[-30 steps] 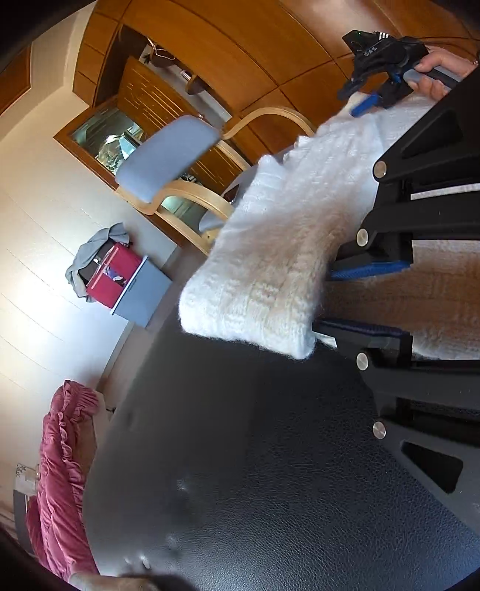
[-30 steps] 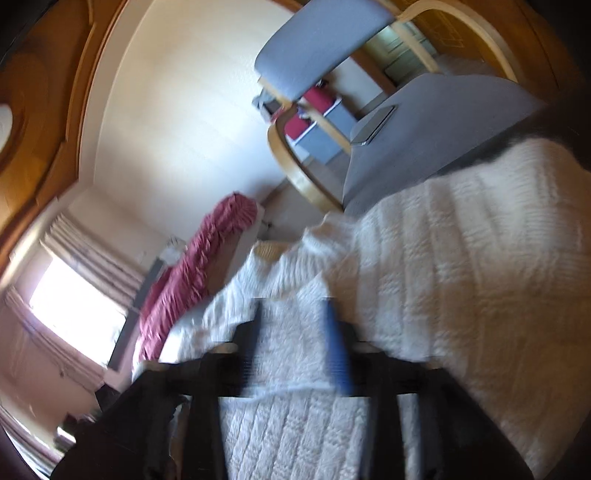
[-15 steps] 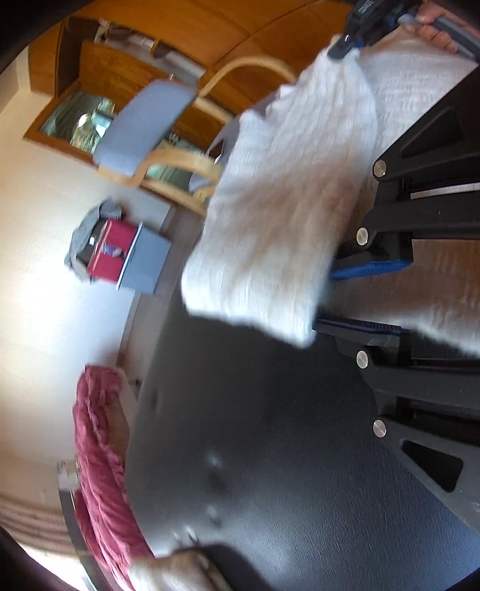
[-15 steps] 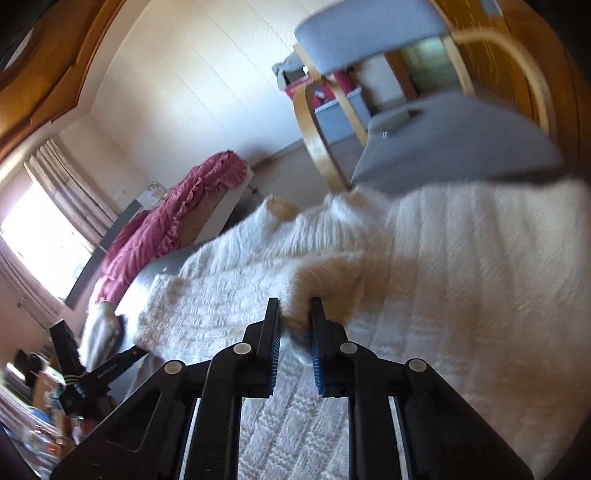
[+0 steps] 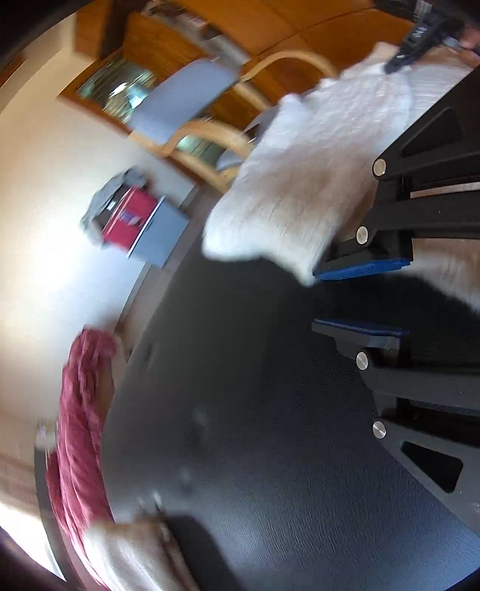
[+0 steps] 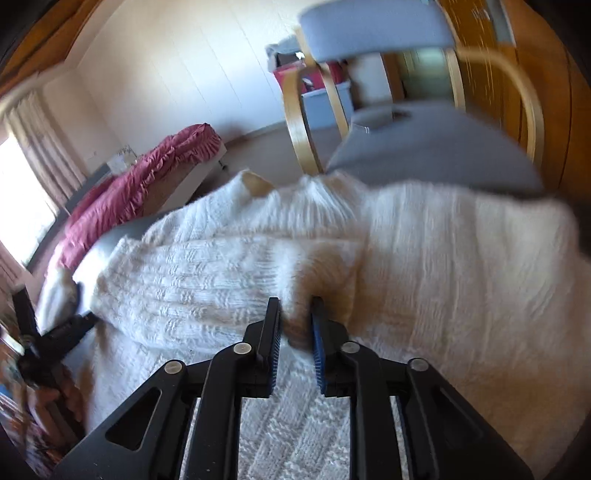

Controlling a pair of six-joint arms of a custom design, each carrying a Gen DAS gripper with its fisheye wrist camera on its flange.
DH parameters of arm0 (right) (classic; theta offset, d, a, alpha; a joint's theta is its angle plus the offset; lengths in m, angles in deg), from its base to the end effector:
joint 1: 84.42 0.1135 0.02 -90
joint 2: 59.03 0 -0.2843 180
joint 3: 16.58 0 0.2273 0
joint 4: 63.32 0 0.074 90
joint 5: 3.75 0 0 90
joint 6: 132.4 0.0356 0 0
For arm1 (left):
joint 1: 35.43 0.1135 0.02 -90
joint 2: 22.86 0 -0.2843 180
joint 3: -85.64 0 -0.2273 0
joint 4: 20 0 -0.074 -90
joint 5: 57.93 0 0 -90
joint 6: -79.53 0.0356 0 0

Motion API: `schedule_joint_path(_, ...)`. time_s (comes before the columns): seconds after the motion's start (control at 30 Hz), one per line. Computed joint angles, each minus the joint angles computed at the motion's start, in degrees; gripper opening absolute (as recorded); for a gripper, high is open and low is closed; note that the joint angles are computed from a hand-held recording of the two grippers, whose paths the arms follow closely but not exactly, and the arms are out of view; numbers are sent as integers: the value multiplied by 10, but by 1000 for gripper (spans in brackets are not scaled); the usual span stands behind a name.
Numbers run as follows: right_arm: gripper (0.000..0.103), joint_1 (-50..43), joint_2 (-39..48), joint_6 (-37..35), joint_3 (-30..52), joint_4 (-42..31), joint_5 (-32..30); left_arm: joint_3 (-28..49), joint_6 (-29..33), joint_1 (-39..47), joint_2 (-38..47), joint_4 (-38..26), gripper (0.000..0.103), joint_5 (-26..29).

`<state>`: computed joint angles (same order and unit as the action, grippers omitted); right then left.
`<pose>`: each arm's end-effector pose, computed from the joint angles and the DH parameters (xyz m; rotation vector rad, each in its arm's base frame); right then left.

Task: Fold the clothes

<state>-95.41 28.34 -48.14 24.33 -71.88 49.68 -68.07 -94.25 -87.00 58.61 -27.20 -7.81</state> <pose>0.2223 -0.0216 0.1487 -0.1382 2.3823 0.6671 0.1140 -0.1069 0.1183 -0.8418 2.1701 -0.2077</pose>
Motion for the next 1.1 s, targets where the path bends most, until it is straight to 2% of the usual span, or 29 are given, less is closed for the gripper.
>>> schedule_joint_path(0.07,35,-36,3,24,-2,8,-15,-28,-54,-3,-25,-3,21,-15)
schedule_joint_path(0.17,35,-83,-49,44,-32,48,-43,-52,-87,-30,-46,11,21,-47)
schedule_joint_path(0.3,35,-53,-146,-2,-63,55,-50,12,-109,-118,-28,-94,21,-140)
schedule_joint_path(0.4,35,16,-146,-40,-59,22,-13,56,-120,-159,-3,-159,23,-172)
schedule_joint_path(0.47,35,54,-122,-58,-45,-6,22,64,-133,-164,1,-180,23,-164)
schedule_joint_path(0.53,35,79,-86,-62,-27,-32,48,66,-189,-165,-2,-226,23,-152)
schedule_joint_path(0.63,35,60,-60,-81,-8,-66,20,68,-259,-165,-9,-287,23,-115)
schedule_joint_path(0.67,36,56,-60,-85,-8,-70,15,82,-255,-151,-10,-315,23,-86)
schedule_joint_path(0.73,37,54,-62,-88,-8,-74,12,127,-244,-137,-9,-379,21,-72)
schedule_joint_path(0.83,47,47,-62,-100,-8,-80,-1,199,-178,-116,1,-409,22,-103)
schedule_joint_path(0.87,52,43,-63,-106,-9,-83,-8,225,-129,-103,9,-394,23,-111)
schedule_joint_path(0.9,57,45,-61,-107,-9,-82,-10,239,-54,-85,18,-346,24,-109)
schedule_joint_path(0.97,61,64,-52,-92,-8,-63,-3,255,89,-45,43,-235,24,-79)
schedule_joint_path(1.03,61,74,-46,-85,-7,-53,3,284,177,2,110,-181,24,-39)
schedule_joint_path(1.1,61,75,-39,-79,-2,-51,3,295,227,40,162,-148,24,2)
